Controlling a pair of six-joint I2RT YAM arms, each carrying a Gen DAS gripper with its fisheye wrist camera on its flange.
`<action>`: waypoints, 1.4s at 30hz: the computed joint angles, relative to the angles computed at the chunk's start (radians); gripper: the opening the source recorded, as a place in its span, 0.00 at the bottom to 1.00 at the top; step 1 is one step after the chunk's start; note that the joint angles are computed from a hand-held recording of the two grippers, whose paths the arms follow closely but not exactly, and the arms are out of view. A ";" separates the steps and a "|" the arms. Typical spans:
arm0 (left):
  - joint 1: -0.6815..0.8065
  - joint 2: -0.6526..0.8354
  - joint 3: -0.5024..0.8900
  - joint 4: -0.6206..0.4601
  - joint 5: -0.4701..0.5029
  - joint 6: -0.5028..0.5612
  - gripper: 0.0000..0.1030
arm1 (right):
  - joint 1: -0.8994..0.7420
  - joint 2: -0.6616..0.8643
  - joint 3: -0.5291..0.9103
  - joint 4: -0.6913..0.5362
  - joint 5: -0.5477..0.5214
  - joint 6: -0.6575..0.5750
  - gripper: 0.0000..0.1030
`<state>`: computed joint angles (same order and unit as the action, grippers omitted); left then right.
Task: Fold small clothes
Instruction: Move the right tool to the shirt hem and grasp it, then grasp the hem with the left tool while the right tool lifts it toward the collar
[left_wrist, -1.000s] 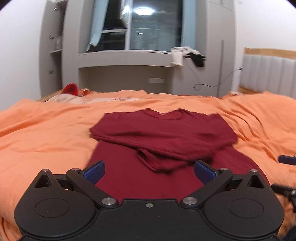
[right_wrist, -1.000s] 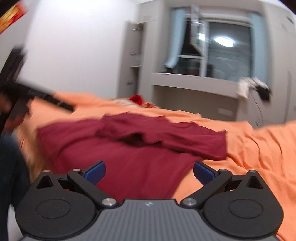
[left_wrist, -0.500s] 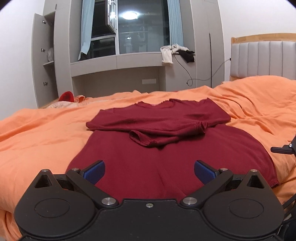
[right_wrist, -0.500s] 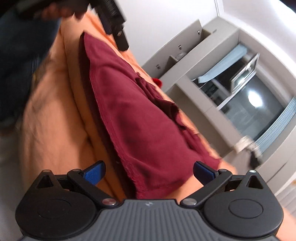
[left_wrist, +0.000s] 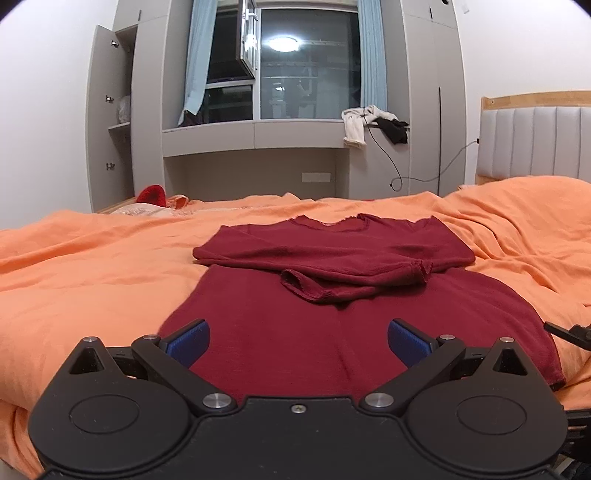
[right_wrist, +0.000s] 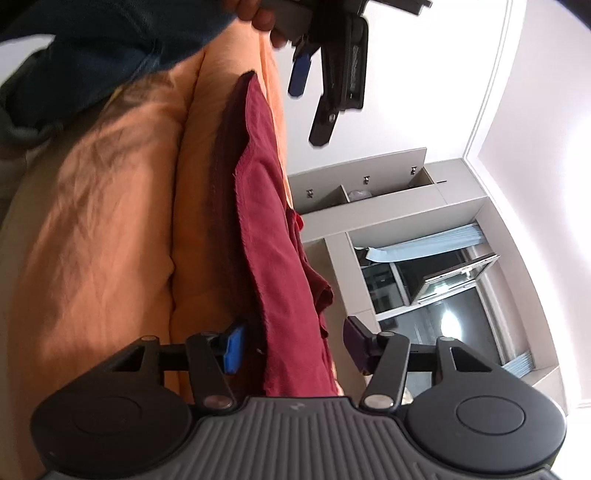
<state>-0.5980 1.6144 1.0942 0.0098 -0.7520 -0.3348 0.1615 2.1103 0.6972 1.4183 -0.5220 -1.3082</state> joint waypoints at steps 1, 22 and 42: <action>-0.001 -0.007 -0.011 0.008 -0.013 0.001 0.99 | 0.007 0.004 0.006 -0.003 0.006 0.002 0.48; -0.121 -0.036 -0.171 0.287 -0.090 0.457 0.99 | -0.026 -0.225 0.022 -0.160 -0.003 0.361 0.07; -0.026 0.157 0.010 0.097 -0.344 0.384 0.24 | -0.044 -0.219 0.073 -0.138 0.078 0.430 0.06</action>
